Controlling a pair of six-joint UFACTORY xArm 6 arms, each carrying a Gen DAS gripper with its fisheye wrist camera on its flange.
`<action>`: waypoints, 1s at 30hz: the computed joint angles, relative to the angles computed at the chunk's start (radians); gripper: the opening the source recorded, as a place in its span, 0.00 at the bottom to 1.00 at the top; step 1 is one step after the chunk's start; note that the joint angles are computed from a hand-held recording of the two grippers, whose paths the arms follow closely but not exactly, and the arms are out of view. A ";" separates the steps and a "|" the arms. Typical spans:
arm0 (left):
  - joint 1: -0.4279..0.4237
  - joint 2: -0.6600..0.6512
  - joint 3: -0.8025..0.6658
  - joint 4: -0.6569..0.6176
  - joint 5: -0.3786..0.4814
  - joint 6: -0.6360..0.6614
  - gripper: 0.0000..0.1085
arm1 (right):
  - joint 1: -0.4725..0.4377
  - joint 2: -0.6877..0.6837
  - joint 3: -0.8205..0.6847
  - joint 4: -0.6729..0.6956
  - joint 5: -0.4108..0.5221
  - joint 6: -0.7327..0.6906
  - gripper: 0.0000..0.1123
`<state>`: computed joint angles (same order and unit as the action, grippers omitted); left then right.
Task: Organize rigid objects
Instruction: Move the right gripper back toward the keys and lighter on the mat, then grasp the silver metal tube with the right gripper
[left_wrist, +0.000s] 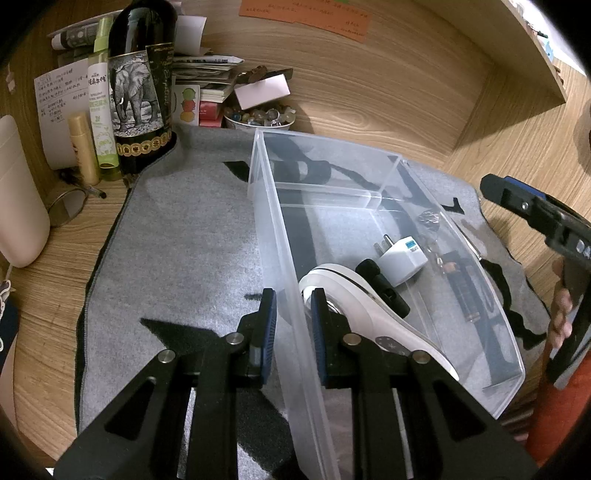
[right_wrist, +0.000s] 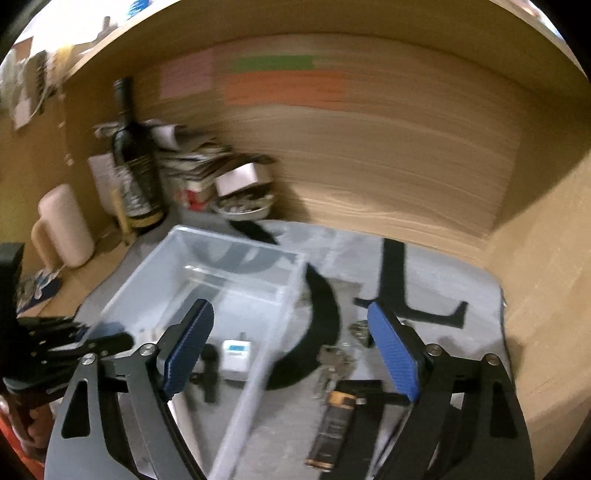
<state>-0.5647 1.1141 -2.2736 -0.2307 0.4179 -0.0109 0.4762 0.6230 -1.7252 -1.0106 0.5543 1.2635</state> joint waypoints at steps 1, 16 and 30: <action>-0.001 0.003 -0.006 0.003 0.002 -0.003 0.16 | -0.002 -0.008 0.009 -0.010 0.010 0.015 0.75; -0.001 0.004 -0.007 0.006 0.002 -0.006 0.16 | -0.075 -0.059 0.133 0.093 0.148 0.002 0.75; -0.001 -0.007 0.013 0.000 -0.006 0.000 0.16 | -0.131 0.036 0.072 0.231 0.166 -0.121 0.48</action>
<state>-0.5655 1.1075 -2.2608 -0.2307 0.4114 -0.0108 0.3452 0.6588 -1.6530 -0.7795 0.7204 1.1429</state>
